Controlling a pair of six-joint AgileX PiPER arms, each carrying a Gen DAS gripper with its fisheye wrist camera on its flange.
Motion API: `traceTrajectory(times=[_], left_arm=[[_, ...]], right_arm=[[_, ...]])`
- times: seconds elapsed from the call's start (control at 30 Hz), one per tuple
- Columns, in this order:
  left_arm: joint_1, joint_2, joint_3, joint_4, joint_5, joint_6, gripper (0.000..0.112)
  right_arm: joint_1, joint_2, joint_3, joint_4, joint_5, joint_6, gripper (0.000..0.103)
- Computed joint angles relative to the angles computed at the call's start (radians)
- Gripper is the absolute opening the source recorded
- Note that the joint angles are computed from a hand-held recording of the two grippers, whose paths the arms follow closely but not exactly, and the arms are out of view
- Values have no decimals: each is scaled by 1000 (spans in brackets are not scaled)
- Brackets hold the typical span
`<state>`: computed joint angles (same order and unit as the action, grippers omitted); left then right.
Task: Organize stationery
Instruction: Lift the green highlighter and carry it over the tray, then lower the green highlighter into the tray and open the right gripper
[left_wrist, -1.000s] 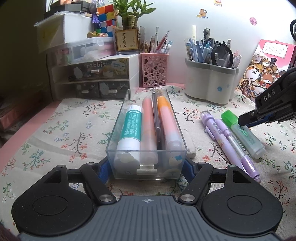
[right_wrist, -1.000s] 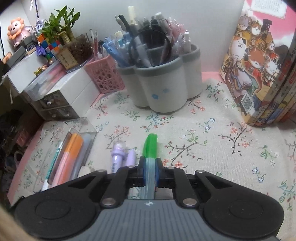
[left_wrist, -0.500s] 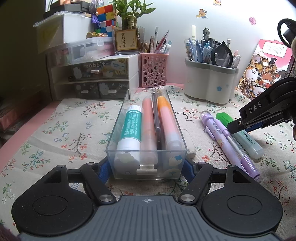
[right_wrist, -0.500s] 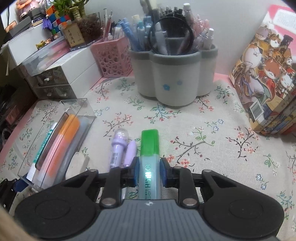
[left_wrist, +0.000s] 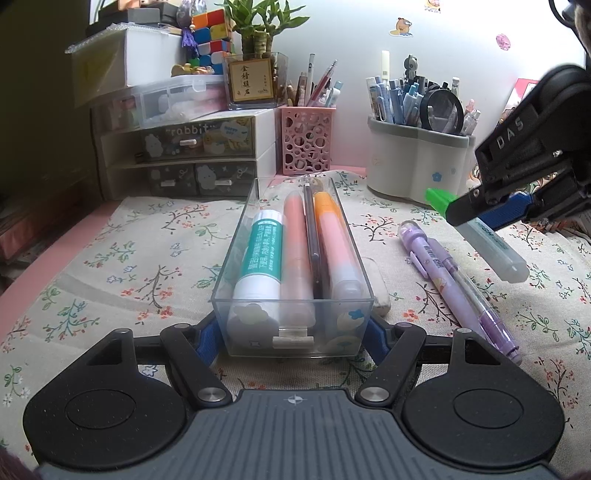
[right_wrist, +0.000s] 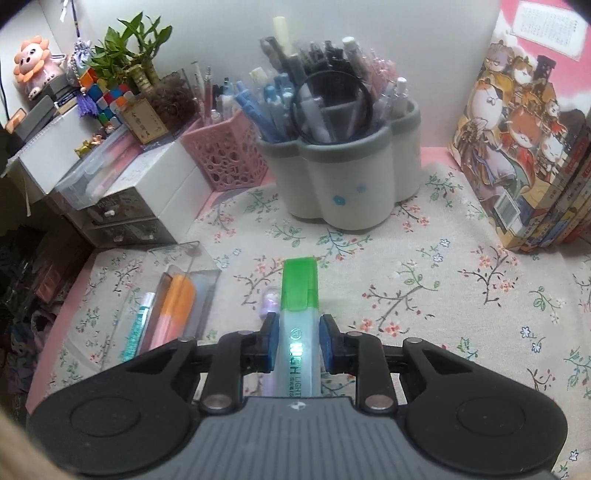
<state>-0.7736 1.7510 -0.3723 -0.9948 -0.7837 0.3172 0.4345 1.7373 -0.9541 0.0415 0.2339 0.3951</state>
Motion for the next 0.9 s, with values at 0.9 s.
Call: traceTrajectory(times=[0.9], left_arm=[[8,1,-2,11,2,-1,72]], right_arm=[[150,383,-743,205,598,-206,25]])
